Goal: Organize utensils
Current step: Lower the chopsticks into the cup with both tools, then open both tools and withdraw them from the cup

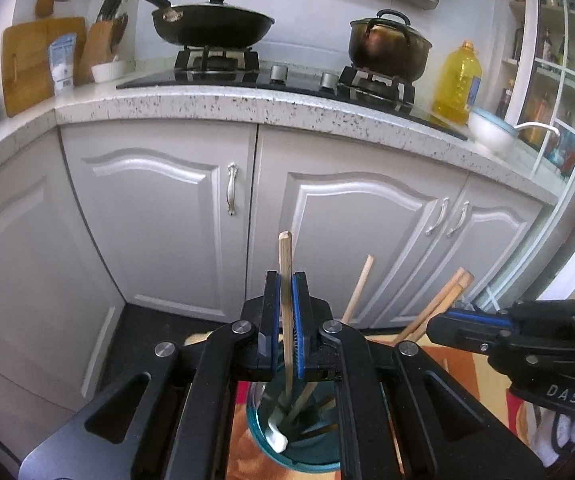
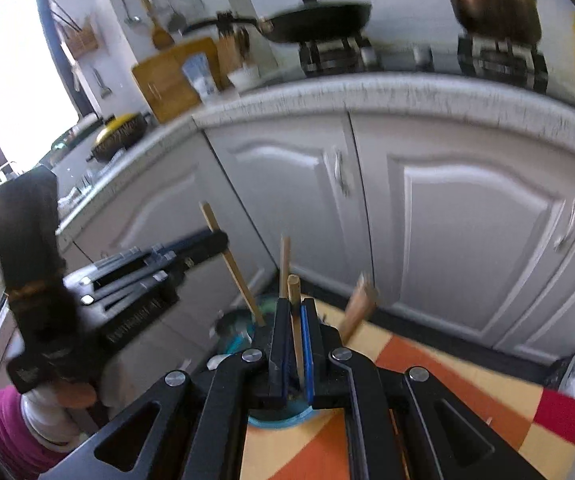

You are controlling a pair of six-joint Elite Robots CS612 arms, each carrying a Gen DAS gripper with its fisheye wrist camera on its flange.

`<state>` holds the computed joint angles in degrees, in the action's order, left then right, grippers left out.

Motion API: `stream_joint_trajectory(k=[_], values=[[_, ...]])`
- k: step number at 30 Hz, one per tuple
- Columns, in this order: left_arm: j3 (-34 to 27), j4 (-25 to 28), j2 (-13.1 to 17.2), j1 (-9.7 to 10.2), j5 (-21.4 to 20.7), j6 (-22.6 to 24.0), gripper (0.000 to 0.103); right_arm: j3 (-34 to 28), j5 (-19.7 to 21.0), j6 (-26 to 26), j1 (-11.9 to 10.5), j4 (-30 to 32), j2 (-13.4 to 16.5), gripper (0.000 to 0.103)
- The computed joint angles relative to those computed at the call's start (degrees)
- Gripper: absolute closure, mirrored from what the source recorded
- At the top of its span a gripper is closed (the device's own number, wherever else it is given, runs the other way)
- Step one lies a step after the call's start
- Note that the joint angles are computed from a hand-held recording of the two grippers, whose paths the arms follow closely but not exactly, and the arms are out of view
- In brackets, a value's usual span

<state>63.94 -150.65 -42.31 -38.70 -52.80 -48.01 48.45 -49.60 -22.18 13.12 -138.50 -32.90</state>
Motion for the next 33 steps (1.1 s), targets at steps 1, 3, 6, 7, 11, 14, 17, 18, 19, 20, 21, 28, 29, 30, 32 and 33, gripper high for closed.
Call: stream_joint_trajectory(k=[1,3,6,7,11,14,17,18,19,20,21,28,29,30,32,33], values=[[0.1,0.2,-0.1,-0.01,-0.4,-0.4,0.091,0.1,-0.1,-0.2,-0.1,0.2,0.0,0.098],[0.4,0.0,-0.4,-0.07,-0.7,-0.8,0.073,0.5,1.3,-0.2,-0.5,0.1,0.0,0.098],[1.1,-0.7,-0.9,-0.32,-0.6,-1.0,0.066,1.7,1.7,0.3,-1.1,-0.6,-0.7,0.08],[1.2,-0.7,-1.1,-0.46,-0.5,-1.2,0.065,2.2,1.8,0.5,-1.3,-0.9,-1.0,0.065],[1.8,0.1,-1.8,-1.06,-0.4,-1.7,0.065,4.6,2.5,0.6,-1.8,-1.6,-2.4,0.063],[2.3,-0.4,-2.2,-1.63,-0.6,-1.4,0.065,6.7,2.5,0.8,-2.1,-2.8,-3.5,0.063],[2.5,-0.2,-2.5,-2.34,-0.1,-1.1,0.064,9.3,1.6,0.7,-2.3,-4.8,-4.8,0.063],[2.5,-0.3,-2.5,-2.52,0.0,-1.0,0.064,10.2,1.1,1.1,-2.4,-6.0,-5.2,0.063],[2.4,0.1,-2.5,-2.75,0.2,-1.1,0.063,11.1,0.9,1.4,-2.5,-7.1,-5.5,0.063],[2.4,0.3,-2.5,-2.95,0.2,-1.3,0.063,11.8,0.8,1.9,-2.6,-7.8,-5.8,0.063],[2.4,0.2,-2.5,-3.13,0.0,-1.2,0.063,12.4,0.8,2.3,-2.8,-8.2,-6.0,0.063],[2.0,-0.1,-2.4,-4.37,-0.4,0.2,0.06,18.7,0.2,4.2,-4.0,-15.5,-8.7,0.063],[1.8,-0.2,-2.3,-4.54,-0.6,0.7,0.06,19.6,-0.4,4.4,-4.1,-16.7,-9.1,0.063],[1.5,-0.1,-2.2,-4.73,-0.7,1.2,0.06,20.3,-0.9,4.6,-4.2,-17.4,-9.4,0.063],[1.0,-0.1,-1.8,-5.06,-1.2,2.2,0.06,21.5,-1.6,4.5,-4.7,-17.5,-10.1,0.063],[0.7,0.0,-1.7,-5.15,-1.5,2.5,0.06,21.9,-1.9,4.4,-4.9,-16.9,-10.3,0.063]])
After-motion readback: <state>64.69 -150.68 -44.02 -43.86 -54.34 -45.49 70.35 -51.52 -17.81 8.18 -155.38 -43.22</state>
